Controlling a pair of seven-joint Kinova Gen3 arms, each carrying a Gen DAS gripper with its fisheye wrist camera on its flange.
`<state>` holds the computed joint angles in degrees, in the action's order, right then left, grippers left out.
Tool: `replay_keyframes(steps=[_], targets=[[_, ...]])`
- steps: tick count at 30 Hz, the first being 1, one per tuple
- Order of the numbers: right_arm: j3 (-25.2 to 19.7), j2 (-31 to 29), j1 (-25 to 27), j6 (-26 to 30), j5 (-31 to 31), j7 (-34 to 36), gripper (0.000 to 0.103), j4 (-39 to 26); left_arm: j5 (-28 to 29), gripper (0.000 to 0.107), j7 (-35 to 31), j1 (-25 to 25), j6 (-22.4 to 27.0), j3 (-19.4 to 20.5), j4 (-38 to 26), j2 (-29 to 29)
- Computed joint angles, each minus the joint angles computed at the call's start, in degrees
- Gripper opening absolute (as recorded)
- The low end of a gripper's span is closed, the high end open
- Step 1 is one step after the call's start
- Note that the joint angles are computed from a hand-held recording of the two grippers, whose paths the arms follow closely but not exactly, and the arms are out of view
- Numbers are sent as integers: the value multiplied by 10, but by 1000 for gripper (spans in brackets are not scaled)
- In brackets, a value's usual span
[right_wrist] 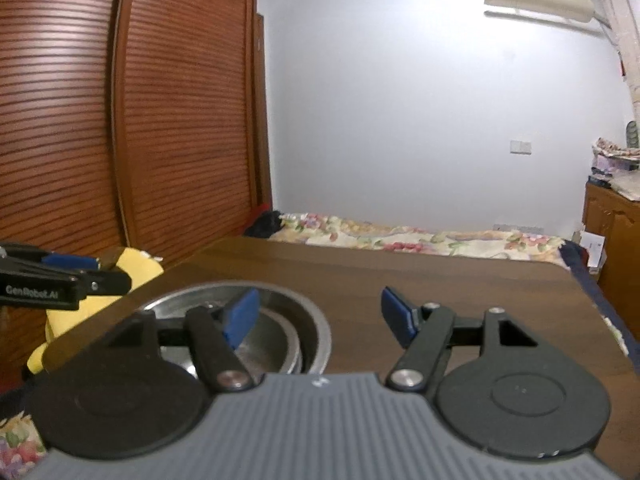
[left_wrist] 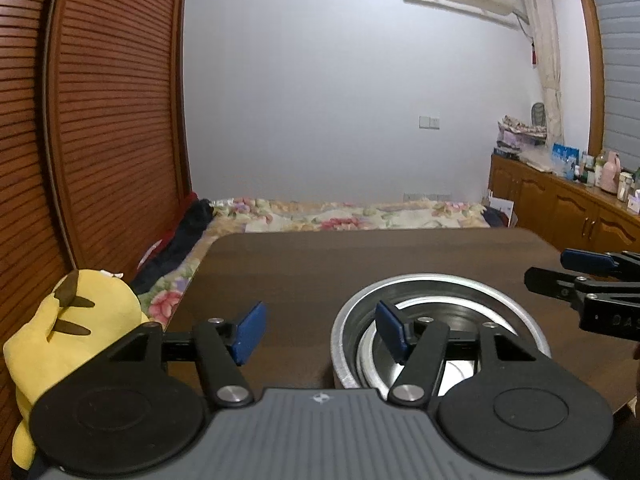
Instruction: Organize plates and bowls
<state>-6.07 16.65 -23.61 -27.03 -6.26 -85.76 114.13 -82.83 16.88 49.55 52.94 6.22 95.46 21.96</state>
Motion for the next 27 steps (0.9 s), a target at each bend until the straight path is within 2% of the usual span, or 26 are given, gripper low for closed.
replay_keyframes(steps=[3,8,11,15,17,23,27], targets=[[8,-18,-6,-6,-18,11,71,14,-3,69,3,11,15,4,-2,-6],[11,-44,-10,-25,-51,37,79,40,-8,76,2,21,34,12,-7,-13],[9,-58,-8,-30,-66,46,88,50,-12,83,1,27,45,16,-10,-17],[4,-72,0,-37,-70,46,103,63,-19,99,5,39,66,21,-16,-15],[7,-78,-6,-33,-95,68,103,66,-23,103,9,46,77,23,-18,-13],[5,-98,-12,-25,-156,106,103,81,-14,103,3,62,100,27,-34,0],[3,-109,-23,-35,-216,156,103,94,5,103,-8,65,82,26,-44,5]])
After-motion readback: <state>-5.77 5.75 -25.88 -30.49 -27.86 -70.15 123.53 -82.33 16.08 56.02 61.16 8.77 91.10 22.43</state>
